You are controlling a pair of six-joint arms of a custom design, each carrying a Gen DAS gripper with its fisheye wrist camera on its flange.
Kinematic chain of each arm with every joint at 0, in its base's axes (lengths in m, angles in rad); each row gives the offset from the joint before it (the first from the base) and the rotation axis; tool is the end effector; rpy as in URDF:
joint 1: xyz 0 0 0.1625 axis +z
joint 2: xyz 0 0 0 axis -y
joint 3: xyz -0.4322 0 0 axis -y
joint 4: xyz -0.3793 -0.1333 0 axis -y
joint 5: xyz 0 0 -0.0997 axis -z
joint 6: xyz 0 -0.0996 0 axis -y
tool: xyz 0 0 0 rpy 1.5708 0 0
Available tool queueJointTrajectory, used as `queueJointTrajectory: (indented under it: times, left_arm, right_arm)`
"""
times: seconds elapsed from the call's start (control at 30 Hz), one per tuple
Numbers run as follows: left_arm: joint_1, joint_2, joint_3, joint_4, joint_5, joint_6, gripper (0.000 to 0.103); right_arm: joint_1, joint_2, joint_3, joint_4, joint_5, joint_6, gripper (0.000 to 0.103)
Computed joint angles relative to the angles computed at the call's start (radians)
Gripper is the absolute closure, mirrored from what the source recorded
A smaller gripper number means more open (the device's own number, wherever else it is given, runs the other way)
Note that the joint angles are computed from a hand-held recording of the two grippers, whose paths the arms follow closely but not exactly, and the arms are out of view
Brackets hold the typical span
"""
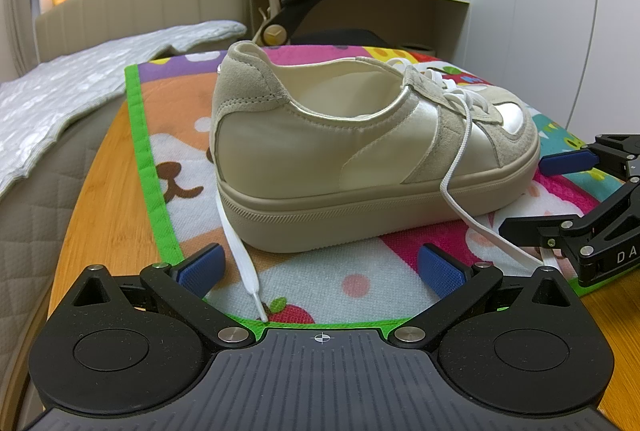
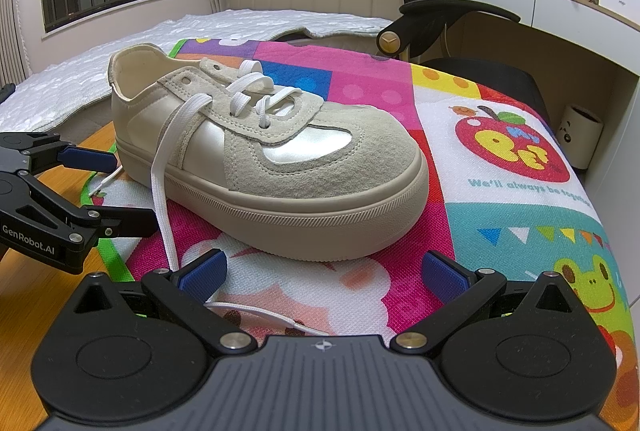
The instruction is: Lace up shoes with both hands
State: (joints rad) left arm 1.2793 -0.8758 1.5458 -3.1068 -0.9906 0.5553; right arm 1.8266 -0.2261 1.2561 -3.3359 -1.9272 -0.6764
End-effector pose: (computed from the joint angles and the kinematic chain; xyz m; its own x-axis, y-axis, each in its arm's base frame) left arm -0.0218 -0.7265 0.2809 -0.6845 0.1915 -0.7034 0.6438 0.6114 -0.4601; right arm 0.2859 -0.7036 -0.0682 -0.6357 -0.4576 0.6217 -0.7510 0.5529 -0.3610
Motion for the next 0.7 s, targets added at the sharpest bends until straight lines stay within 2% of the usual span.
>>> queueJointTrajectory:
  times: [0.7]
  left_arm:
    - [0.005, 0.004, -0.01, 0.002, -0.002, 0.006, 0.0]
  right_arm:
    - [0.0, 0.001, 0.0, -0.001, 0.0, 0.001, 0.0]
